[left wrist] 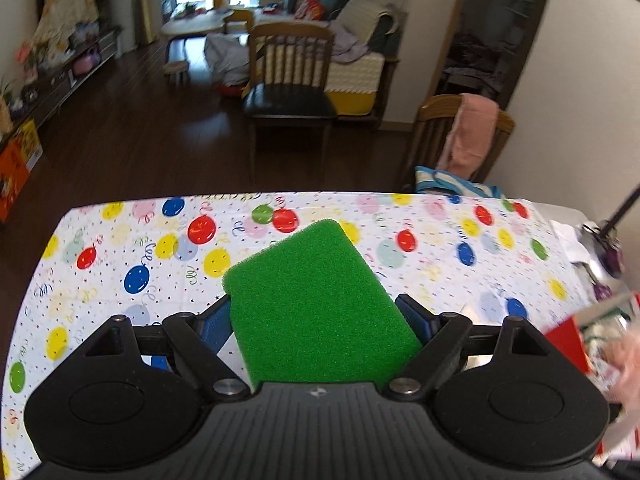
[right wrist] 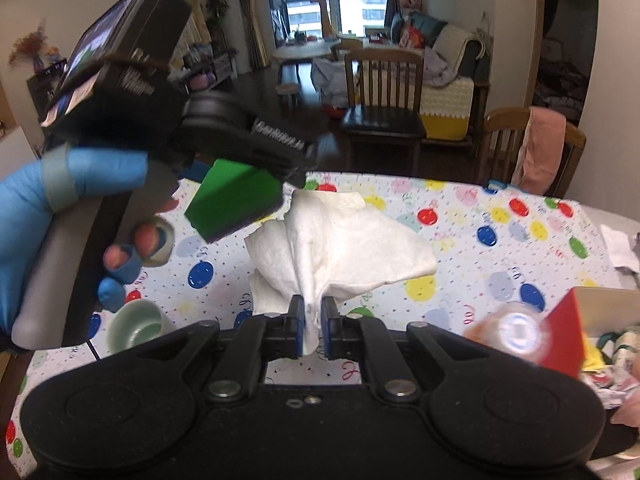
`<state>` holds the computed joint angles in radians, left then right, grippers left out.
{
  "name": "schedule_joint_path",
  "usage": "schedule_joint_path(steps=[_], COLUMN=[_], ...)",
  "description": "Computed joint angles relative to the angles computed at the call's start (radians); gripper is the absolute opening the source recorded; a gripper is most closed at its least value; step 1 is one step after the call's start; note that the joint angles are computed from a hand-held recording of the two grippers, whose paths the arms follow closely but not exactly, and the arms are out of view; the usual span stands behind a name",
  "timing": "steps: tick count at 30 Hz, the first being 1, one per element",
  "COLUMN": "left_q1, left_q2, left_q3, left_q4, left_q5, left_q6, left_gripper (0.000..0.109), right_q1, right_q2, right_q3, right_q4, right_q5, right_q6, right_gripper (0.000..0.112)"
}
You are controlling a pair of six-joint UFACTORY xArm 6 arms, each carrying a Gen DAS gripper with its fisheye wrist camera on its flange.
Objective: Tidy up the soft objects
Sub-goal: 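Carry the green sponge with the left gripper while the right carries the white cloth to the box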
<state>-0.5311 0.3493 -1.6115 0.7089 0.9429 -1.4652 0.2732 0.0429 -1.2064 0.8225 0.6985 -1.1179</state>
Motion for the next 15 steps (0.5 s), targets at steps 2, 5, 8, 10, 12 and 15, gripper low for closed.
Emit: schedule_joint_path(steps=[2,5,8,10,12,15], left_q1=[-0.023,-0.061,-0.099,-0.121,-0.145,-0.177], left_q2=[-0.015,-0.027,-0.03,-0.025,-0.016,0.014], left_q3=[0.0,-0.012,-0.037,-0.06,-0.088,-0.149], left_q4=[0.013,0.026,0.038,0.037,0.038,0.037], left_q5=[0.012,0.036,0.065,0.08,0.096,0.127], left_q6=[0.011,0.028,0.035,0.036,0.042,0.062], left_gripper=[0.085,0.085,0.085,0.085,0.085,0.085], right_q1=[-0.036,-0.093,-0.155,-0.199,-0.238,-0.295], right_q2=[-0.018,-0.026,-0.015,0.001,0.015,0.041], right_q3=[-0.006,-0.029,-0.068,-0.102,-0.134,-0.181], right_q4=[0.015,0.022,0.019,0.019,0.026,0.039], right_q5=[0.051,0.129,0.211,0.27,0.307,0.357], right_q6=[-0.021,-0.042,-0.048,-0.043,-0.063,-0.086], right_gripper=[0.007,0.007,0.007,0.007,0.007,0.007])
